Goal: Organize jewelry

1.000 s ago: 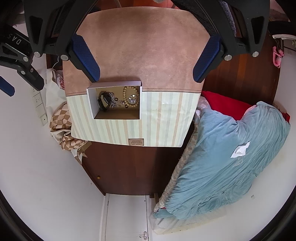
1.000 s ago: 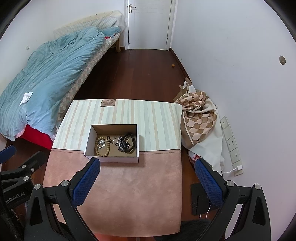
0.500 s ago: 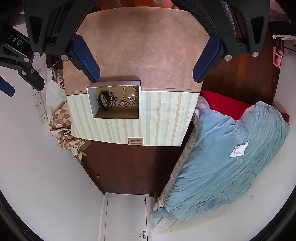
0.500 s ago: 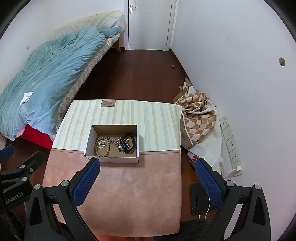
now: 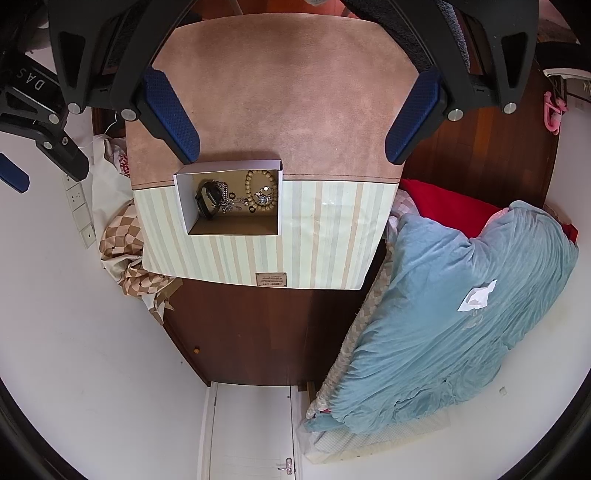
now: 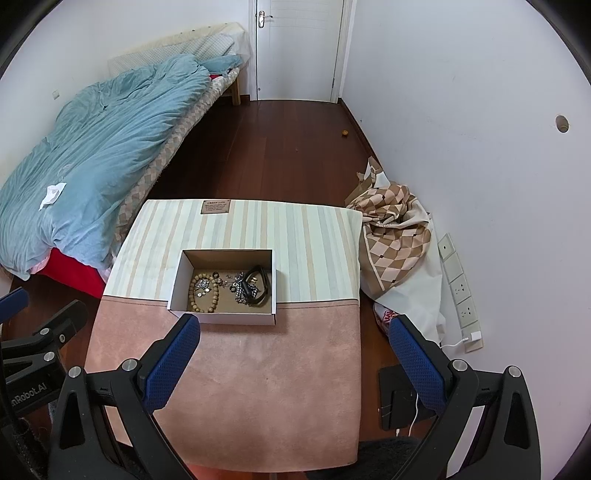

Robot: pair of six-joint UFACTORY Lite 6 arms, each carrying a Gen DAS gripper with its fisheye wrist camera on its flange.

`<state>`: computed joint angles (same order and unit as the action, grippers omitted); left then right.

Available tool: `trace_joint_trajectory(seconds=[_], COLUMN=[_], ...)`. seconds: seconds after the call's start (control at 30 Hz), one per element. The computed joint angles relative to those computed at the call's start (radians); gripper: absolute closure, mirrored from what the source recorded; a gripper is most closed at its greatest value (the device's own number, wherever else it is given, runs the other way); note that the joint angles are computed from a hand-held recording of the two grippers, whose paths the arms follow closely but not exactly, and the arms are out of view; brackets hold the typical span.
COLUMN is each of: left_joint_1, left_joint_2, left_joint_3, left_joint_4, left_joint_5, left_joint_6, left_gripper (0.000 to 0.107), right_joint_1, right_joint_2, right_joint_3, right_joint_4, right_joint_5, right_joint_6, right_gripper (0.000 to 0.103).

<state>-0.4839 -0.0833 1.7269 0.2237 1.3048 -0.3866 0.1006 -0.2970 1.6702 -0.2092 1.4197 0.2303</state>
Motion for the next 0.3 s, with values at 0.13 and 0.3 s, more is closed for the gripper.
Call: trace_joint_trajectory(seconds=[0.13, 0.3], left_joint_1=[0.000, 0.005], left_joint_2=[0.000, 0.002], left_joint_3=[0.000, 0.009], left_joint_4=[0.000, -0.010], left_joint_5=[0.001, 0.006], left_joint_6=[0.001, 0.007], left_gripper=[0.004, 0.004], right_joint_1=[0.003, 0.003], right_joint_2=[0.001, 0.000], right_joint_3=[-0.001, 0.000], right_joint_4=[-0.004, -0.003], right_joint_5=[-0.002, -0.001], right_joint_6=[0.003, 0.002], right_gripper=[0.000, 0.000])
